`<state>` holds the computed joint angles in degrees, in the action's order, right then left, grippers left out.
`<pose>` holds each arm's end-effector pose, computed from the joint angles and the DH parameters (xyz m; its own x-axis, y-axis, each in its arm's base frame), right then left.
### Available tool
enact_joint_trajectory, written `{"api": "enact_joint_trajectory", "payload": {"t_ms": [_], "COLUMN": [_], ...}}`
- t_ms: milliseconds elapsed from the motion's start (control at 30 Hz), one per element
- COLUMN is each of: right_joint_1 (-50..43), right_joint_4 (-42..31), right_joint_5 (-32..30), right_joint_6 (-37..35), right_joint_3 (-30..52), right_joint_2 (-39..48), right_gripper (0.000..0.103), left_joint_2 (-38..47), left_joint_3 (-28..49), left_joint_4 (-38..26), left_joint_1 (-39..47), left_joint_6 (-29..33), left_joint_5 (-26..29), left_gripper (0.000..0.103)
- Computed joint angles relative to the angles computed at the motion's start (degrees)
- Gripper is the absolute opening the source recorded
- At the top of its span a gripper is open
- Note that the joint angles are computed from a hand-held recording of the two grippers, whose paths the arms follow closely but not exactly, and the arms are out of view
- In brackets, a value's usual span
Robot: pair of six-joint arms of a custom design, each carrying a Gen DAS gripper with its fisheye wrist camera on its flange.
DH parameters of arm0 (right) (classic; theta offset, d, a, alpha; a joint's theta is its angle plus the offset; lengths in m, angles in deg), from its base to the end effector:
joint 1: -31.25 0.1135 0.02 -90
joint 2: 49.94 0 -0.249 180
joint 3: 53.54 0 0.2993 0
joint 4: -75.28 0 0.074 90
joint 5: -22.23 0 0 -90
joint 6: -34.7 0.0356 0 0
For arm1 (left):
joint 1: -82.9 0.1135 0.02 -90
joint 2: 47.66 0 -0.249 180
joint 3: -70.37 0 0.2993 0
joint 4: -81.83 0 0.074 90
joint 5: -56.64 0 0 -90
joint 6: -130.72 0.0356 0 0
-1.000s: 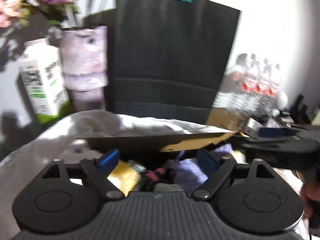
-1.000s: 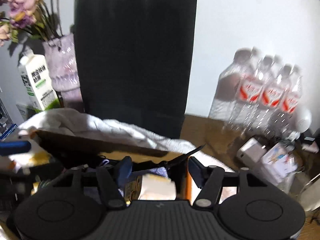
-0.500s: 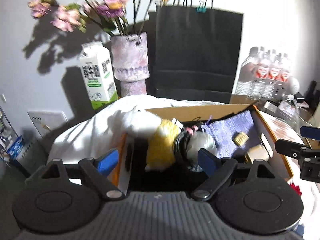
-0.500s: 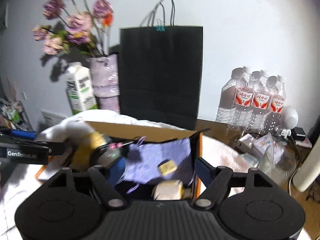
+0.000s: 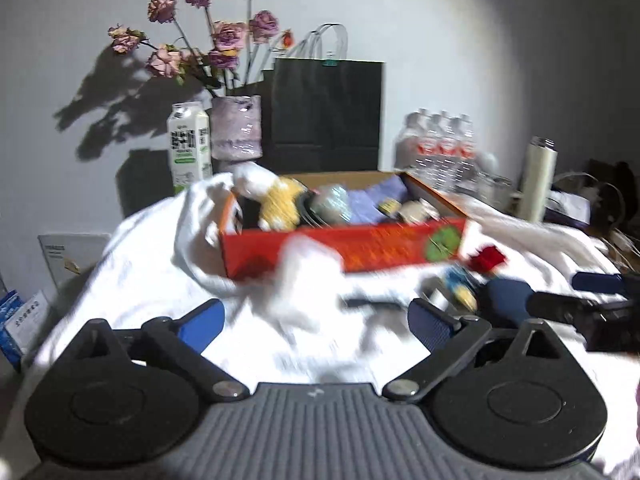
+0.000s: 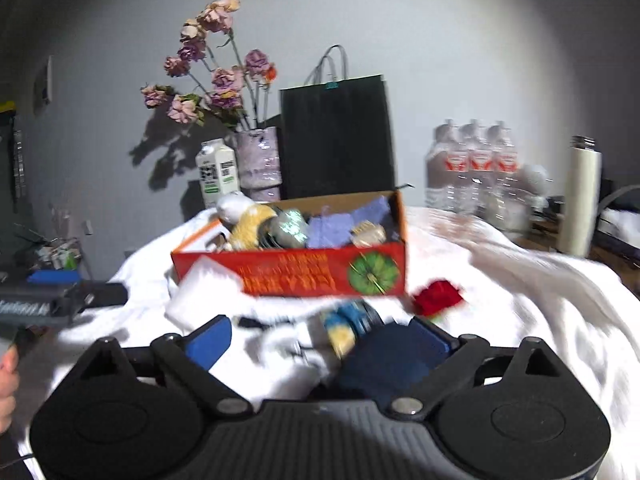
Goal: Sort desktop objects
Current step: 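Withdraw both open tools from the box back over the table, then move right tool onto the navy blue case while left tool grasps the white cable plug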
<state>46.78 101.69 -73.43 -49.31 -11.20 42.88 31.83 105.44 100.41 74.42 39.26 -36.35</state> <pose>0.3099 0.0898 0.0867 -0.4277 -0.0111 -0.9039 -0.3103 0.9410 0.1353 0.2841 -0.0405 0.1011 -0.4335 0.0389 -0.9003 0.0898 0.9960 -0.0002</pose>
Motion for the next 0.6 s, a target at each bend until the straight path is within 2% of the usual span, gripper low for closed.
{"api": "enact_joint_trajectory", "payload": {"t_ms": [100,233,300,433,600], "right_joint_1": [1.6,3.8,4.4,4.3,4.2], "right_joint_4": [5.7,14.6,14.5,12.5,14.2], "right_joint_5": [2.3,5.5,6.8,6.3,6.6], "right_joint_6": [0.4,-1.4,-1.8,-0.6,-0.7], "right_joint_3": [-6.3,-10.7,-10.1,-8.7,-8.1], "right_joint_2": [-1.4,1.8,3.4,4.6,6.6], "right_gripper": [0.097,0.097,0.097,0.097,0.097], "left_joint_2": [-0.7,3.2,5.6,8.5,11.7], "left_joint_3": [-5.8,-6.8,-6.1,-4.5,-2.8], "left_joint_4": [5.9,9.2,10.0,10.1,11.0], "left_joint_1": [-2.7,-4.3,-4.9,-4.4,-4.4], "left_joint_6": [1.2,2.5,2.2,1.2,0.5], "left_joint_5": [-3.2,-4.9,-6.3,-4.9,-5.0], "left_gripper": [0.101,0.102,0.102,0.102,0.102]}}
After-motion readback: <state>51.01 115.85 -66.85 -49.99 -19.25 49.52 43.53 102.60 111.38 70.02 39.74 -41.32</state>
